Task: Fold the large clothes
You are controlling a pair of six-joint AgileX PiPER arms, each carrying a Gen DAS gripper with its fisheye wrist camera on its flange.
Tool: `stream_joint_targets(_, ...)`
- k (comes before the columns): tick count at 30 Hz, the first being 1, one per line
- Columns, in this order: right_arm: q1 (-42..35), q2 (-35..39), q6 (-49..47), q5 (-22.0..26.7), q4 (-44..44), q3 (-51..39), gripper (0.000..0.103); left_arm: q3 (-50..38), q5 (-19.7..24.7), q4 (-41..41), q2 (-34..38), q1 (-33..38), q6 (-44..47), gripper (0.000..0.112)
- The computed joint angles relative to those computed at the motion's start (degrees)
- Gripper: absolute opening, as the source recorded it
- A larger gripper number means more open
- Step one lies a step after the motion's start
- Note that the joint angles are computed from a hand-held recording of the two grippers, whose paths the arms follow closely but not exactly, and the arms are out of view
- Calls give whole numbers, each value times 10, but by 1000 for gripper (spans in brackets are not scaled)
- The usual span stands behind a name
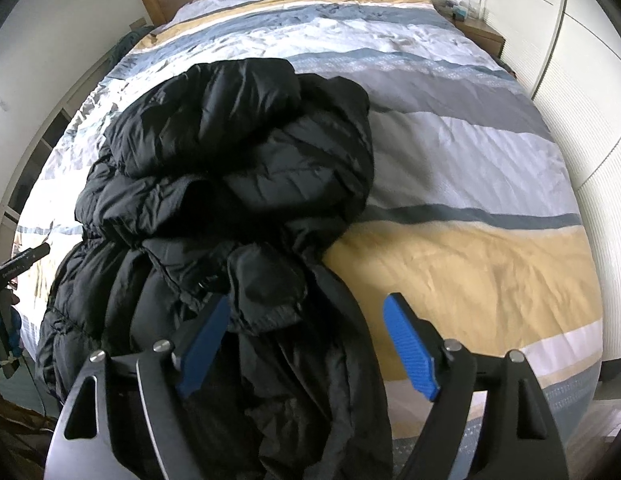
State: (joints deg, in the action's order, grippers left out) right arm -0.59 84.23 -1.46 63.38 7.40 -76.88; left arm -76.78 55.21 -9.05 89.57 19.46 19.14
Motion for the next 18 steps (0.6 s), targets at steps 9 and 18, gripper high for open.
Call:
stream_joint_targets(9, -31, -49, -26, 7, 13, 70, 79, 61, -21, -1, -24, 90, 41, 94)
stream_joint_targets(18, -60, -83, -52, 12, 27, 152, 79, 138, -17, 7, -43, 218, 110, 94)
